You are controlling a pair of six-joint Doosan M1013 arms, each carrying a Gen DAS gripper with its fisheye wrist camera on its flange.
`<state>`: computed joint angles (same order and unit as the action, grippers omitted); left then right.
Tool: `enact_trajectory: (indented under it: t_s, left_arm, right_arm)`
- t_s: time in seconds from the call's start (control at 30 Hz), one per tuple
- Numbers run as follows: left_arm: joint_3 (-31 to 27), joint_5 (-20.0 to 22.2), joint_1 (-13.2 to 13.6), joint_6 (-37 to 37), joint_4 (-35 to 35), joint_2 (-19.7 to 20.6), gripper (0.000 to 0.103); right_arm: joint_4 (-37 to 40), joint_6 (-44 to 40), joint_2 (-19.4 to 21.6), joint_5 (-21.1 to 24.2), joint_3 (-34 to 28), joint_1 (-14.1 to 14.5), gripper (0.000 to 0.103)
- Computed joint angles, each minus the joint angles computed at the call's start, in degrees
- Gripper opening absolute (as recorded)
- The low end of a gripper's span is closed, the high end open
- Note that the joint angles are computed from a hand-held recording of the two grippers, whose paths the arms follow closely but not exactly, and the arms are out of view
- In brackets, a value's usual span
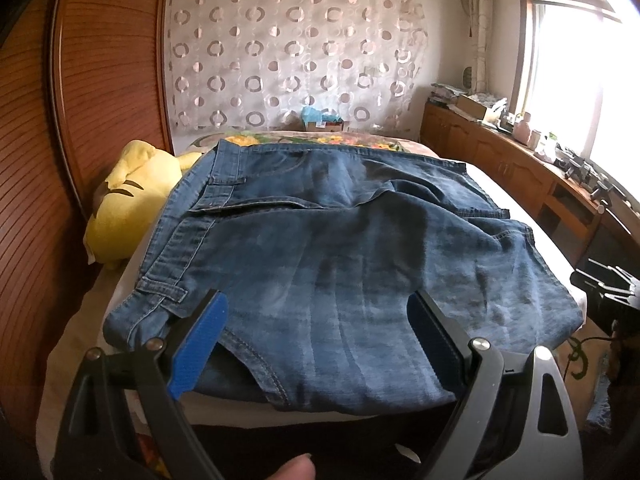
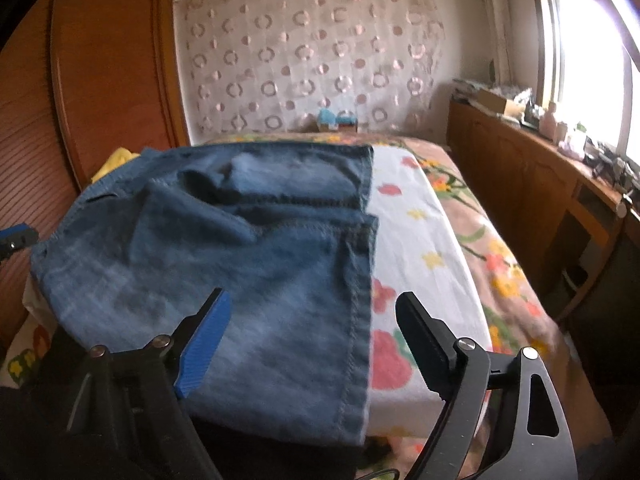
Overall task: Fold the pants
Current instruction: 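Lower both grippers to the jeans leg hems and close on them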
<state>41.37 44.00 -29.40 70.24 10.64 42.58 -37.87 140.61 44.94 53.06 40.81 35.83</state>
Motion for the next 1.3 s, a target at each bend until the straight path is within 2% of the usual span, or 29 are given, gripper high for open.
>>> enact_trajectory:
  t_s: [0.2,0.53,0.8,0.9,1.2,1.23,1.3]
  left_arm:
    - [-0.04,0.44,0.24,0.12,-0.3,0.25,0.092]
    - [0.76,1.85,1.48,-2.06,0.94,0.46,0.092]
    - [2.47,1.8,3.34,-5.66,2.22,-0.29,0.092]
    - [3.44,1.21,3.95,-7.32,3.28,-0.87,0.092]
    - [5.87,1.22,5.7,-9.1,2.81,-1.76,0.083]
    - [6.0,1.58,5.82,-9.39,2.96,-1.69,0.082]
    - [6.55,1.87,6.07,-9.81,2.67,-1.71,0.08]
  right_arm:
    - [3.85,-1.67,-1.3,1.09,2.86,-0.49,0.078]
    - [8.91,-5.41,-1.12,2.72,3.13,-0.92,0.07]
    - [9.15,-6.04,-1.09,3.52,3.44,-1.03,0.063]
    - [9.2,-6.5,-0.97,4.2,3.11,-1.07,0.058]
    - [10.01,-8.5,-0.86,3.69,2.82,-0.98,0.023]
    - [10.34,-8.82,-0.77,3.63,2.62,-0.99,0.016]
    - [10.6,-9.31,-0.54,3.69,2.16,-0.98,0.013]
